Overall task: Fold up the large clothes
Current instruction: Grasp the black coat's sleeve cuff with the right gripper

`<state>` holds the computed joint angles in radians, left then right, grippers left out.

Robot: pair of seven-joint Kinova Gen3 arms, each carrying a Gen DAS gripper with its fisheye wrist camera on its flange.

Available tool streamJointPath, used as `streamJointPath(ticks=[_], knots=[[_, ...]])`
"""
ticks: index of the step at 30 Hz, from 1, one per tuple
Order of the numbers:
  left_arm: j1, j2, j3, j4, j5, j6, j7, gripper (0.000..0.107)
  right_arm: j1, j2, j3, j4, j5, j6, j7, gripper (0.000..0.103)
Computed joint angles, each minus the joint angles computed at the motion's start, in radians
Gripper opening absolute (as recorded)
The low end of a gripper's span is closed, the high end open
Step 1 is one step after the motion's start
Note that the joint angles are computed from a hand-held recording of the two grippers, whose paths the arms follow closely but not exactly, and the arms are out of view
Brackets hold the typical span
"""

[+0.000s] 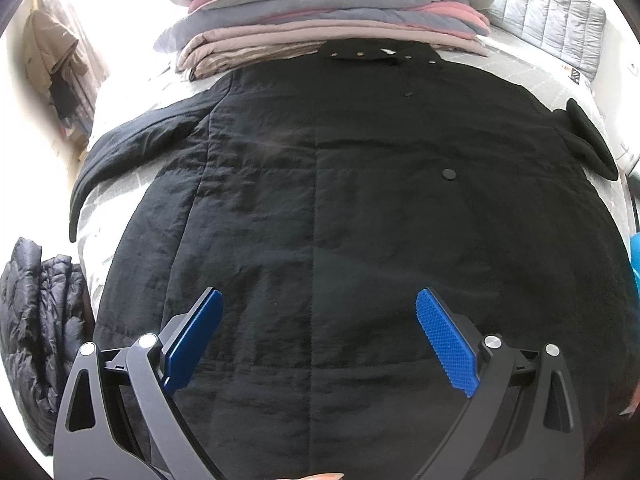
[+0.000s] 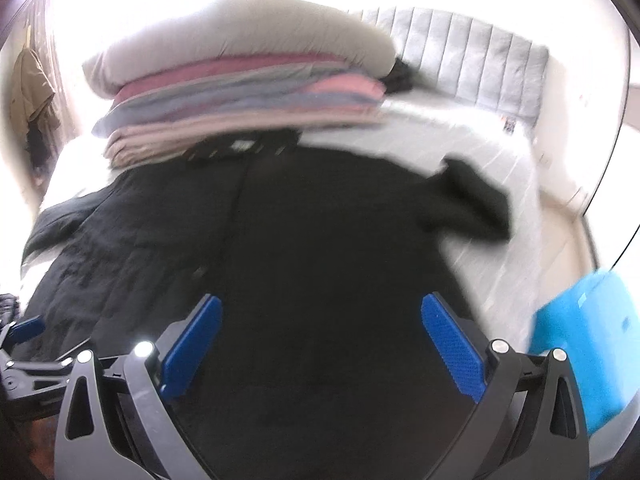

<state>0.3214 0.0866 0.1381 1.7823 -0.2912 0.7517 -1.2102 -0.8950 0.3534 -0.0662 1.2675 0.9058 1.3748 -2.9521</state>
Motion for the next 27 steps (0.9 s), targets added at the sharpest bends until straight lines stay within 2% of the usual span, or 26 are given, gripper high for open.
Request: streamJointPath(ticks=[2, 5, 7, 10, 14, 17, 20, 22, 24, 26, 27], knots=[[-0.005, 0.004, -0.001, -0.004, 0.012, 0.004, -0.008, 0.094, 0.074, -0.048, 0.02, 0.036, -0.018, -0.046, 0.071, 0.097], [-0.01, 0.003, -0.001, -0.007, 0.03, 0.005, -0.028, 0.094, 0.213, -0.097, 0.096, 0.068, -0.133, -0.164, 0.193, 0.097], [-0.008, 0.001, 0.002, -0.005, 0.032, 0.004, -0.042, 0.094, 0.306, -0.083, 0.125, 0.042, -0.214, -0.192, 0.274, 0.097], [-0.01, 0.012, 0.004, -0.014, 0.042, 0.011, -0.073, 0.094, 0.445, 0.015, 0.097, -0.086, -0.236, -0.121, 0.396, 0.097], [-0.021, 0.04, -0.002, -0.04, 0.075, 0.037, -0.122, 0.094, 0.607, 0.157, -0.021, -0.271, -0.192, 0.003, 0.559, 0.097], [-0.038, 0.056, -0.008, -0.061, 0.125, 0.056, -0.164, 0.094, 0.599, 0.28, 0.015, -0.41, -0.162, 0.081, 0.681, 0.097], [-0.056, 0.072, -0.014, -0.076, 0.171, 0.069, -0.203, 0.094, 0.567, 0.396, 0.138, -0.532, -0.186, 0.134, 0.794, 0.097], [-0.061, 0.083, -0.017, -0.084, 0.187, 0.079, -0.218, 0.094, 0.575, 0.449, 0.224, -0.593, -0.256, 0.13, 0.843, 0.096], [-0.067, 0.094, -0.019, -0.093, 0.206, 0.09, -0.231, 0.094, 0.616, 0.489, 0.255, -0.663, -0.329, 0.15, 0.877, 0.093], [-0.07, 0.104, -0.021, -0.1, 0.218, 0.097, -0.241, 0.094, 0.661, 0.493, 0.24, -0.675, -0.386, 0.141, 0.88, 0.072], [-0.071, 0.111, -0.021, -0.104, 0.225, 0.102, -0.245, 0.094, 0.691, 0.483, 0.226, -0.663, -0.427, 0.125, 0.872, 0.04]])
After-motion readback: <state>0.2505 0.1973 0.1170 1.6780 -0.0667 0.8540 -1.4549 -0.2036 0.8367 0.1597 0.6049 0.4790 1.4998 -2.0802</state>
